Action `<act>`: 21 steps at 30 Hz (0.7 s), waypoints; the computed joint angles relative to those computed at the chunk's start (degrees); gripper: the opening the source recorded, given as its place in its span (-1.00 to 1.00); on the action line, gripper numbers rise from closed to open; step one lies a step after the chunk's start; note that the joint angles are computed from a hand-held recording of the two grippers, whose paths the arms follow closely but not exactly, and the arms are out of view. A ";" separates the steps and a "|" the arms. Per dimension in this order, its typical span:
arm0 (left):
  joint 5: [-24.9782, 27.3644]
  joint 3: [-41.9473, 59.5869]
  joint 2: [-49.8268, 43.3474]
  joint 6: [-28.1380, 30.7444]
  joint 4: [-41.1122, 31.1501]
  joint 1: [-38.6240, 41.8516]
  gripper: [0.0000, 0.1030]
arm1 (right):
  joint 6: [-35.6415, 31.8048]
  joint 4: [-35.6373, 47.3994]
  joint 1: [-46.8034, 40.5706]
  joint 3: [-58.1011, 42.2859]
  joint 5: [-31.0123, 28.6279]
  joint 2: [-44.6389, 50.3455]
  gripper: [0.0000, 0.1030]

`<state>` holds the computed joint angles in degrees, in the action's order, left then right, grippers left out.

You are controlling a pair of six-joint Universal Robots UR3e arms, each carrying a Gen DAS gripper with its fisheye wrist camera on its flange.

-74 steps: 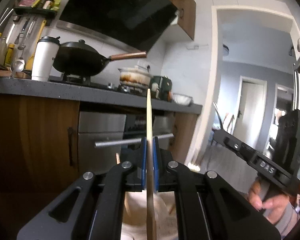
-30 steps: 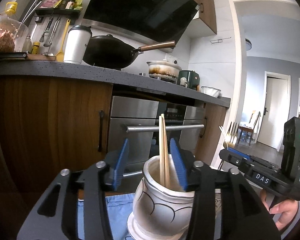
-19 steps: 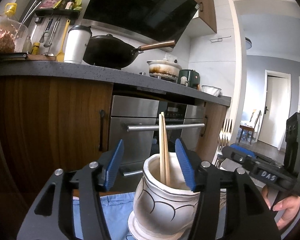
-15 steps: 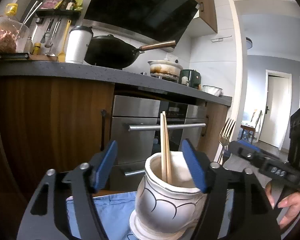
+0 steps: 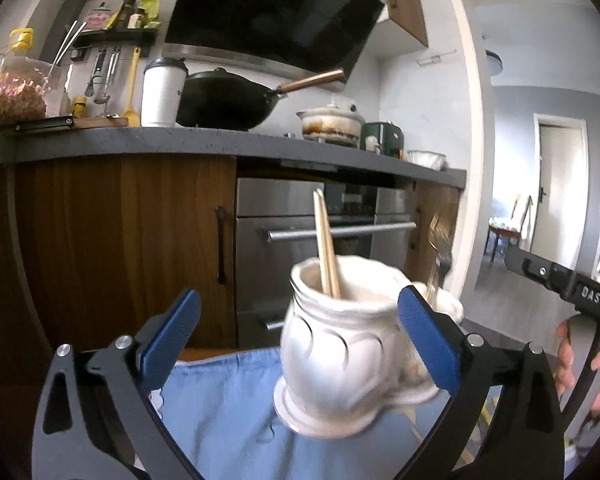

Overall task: Organize utensils
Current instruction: 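Open and withdraw both tools from the holder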

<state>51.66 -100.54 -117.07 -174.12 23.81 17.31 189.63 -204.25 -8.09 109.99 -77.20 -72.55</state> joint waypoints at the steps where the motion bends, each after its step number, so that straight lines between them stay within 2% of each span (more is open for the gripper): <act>1: -0.31 -1.49 0.77 0.86 -0.01 0.17 0.89 | -0.06 0.14 -0.37 1.23 0.25 -0.73 0.90; 9: -4.12 -12.52 6.41 5.70 -0.60 2.34 0.89 | -0.52 -0.82 -2.30 11.40 0.07 -6.22 0.90; 16: -7.98 -20.21 11.46 9.26 -5.21 4.71 0.89 | -1.27 0.91 -2.69 17.34 -1.21 -9.77 0.90; 21: -8.11 -25.04 14.56 12.25 -7.61 5.03 0.89 | -1.63 3.87 -2.01 20.20 -2.79 -11.75 0.90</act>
<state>43.55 -125.58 -102.51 -161.87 16.20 22.33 188.00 -200.38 -10.11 130.18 -79.99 -84.31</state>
